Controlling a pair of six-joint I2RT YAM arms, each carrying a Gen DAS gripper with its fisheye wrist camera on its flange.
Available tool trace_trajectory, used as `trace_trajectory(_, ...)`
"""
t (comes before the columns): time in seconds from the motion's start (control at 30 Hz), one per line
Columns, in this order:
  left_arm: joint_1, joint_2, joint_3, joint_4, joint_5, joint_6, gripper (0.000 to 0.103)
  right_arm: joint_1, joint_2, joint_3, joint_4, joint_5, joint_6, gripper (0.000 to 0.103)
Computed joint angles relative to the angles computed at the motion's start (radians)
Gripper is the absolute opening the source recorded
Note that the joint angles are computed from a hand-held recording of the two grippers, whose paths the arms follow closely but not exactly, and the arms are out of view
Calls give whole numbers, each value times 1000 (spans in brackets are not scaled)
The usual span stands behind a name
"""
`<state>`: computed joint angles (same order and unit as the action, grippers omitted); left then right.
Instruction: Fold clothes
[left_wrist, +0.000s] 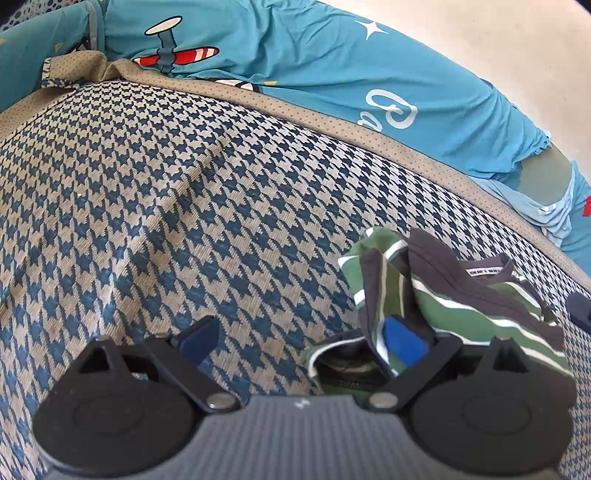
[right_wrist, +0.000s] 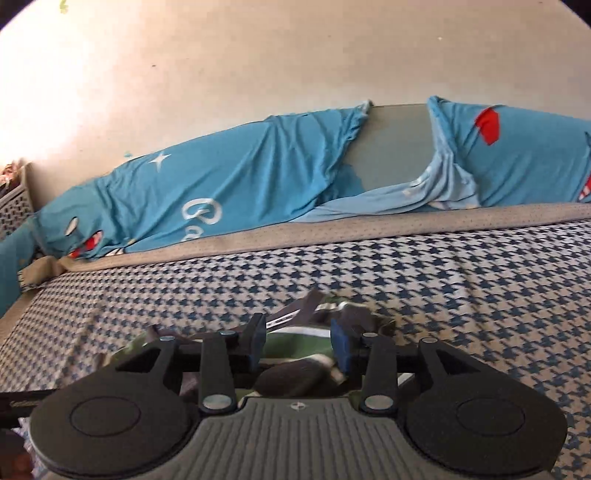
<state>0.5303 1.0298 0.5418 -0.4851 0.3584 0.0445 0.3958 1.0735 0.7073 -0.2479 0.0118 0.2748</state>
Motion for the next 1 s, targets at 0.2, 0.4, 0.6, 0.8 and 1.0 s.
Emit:
trace_trajectory(0.2, -19, 0, -1, -4, -16, -24, 98, -36, -46, -11, -57, -214, 23, 38)
trace_trajectory(0.4, -39, -13, -14, 5, -39, -22, 98, -17, -43, -14, -72, -277, 51, 38)
trace_trajectory(0.6, -36, -20, -14, -11, -34, -8, 98, 63, -36, -26, -57, -226, 45, 38)
trace_trajectory(0.8, -22, -34, -6, -24, -33, -9, 98, 155, -52, -44, -27, -129, 25, 8)
trace_trajectory(1.0, 33, -76, 4, -6, -51, 0, 99, 224, -108, -68, -12, -105, 13, 5)
